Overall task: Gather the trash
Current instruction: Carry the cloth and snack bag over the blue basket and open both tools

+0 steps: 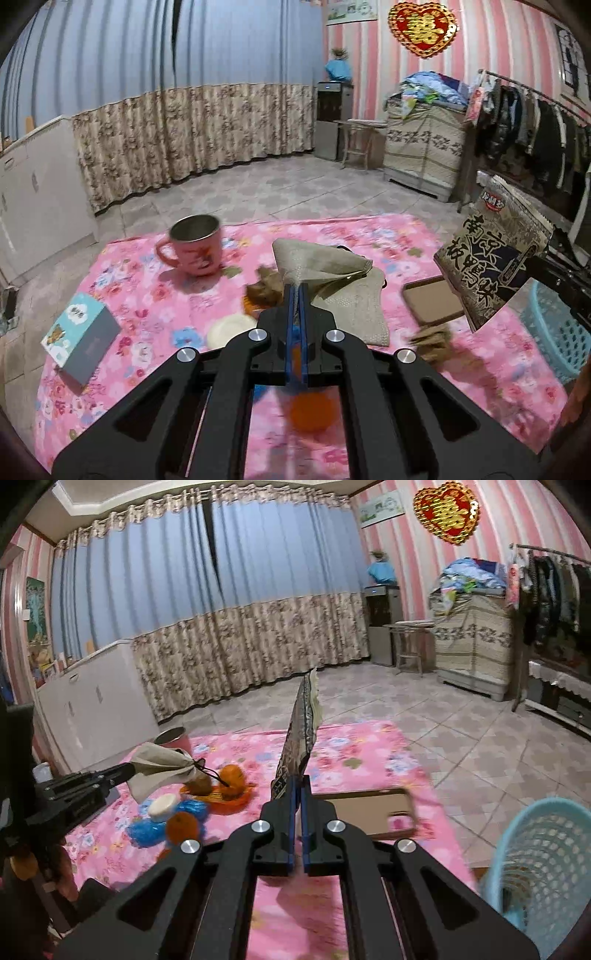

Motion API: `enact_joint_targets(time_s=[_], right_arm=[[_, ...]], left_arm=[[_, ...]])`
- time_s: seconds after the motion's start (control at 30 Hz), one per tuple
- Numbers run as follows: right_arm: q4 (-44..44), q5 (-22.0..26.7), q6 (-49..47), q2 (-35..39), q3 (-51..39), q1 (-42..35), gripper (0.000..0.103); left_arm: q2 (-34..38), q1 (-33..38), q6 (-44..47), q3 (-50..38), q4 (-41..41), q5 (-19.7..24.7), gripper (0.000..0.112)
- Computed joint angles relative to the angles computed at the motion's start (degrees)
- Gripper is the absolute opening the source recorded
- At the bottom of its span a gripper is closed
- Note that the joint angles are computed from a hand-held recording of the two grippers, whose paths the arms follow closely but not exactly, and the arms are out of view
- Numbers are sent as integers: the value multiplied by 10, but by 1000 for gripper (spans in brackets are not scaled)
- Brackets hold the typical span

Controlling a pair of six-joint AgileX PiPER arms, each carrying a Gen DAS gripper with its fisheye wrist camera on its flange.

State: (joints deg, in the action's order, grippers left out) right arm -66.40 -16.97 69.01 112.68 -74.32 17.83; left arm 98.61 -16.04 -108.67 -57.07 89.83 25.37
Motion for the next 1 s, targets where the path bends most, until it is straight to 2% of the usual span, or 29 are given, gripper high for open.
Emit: enact_joint_targets(time_s=[0.23,0.43,0.63,0.77,1.0], right_arm=[[35,-5,-51,-57,72,-66,3],[92,-10,-134,-103,139,-135,3],[129,4,-186,-106,161,-199,3],[122,0,-182,-100,169,-235,3],[62,-2,-118,-68,145,-283,3]], left_arm=[[27,-74,47,-57,-48,16,1],[84,-146,103,-139,-97,40,1],[161,-201,165,-240,-155,36,1],[215,-224,196,-300,-186,25,1],[308,-243,346,-430,-322,7,1]])
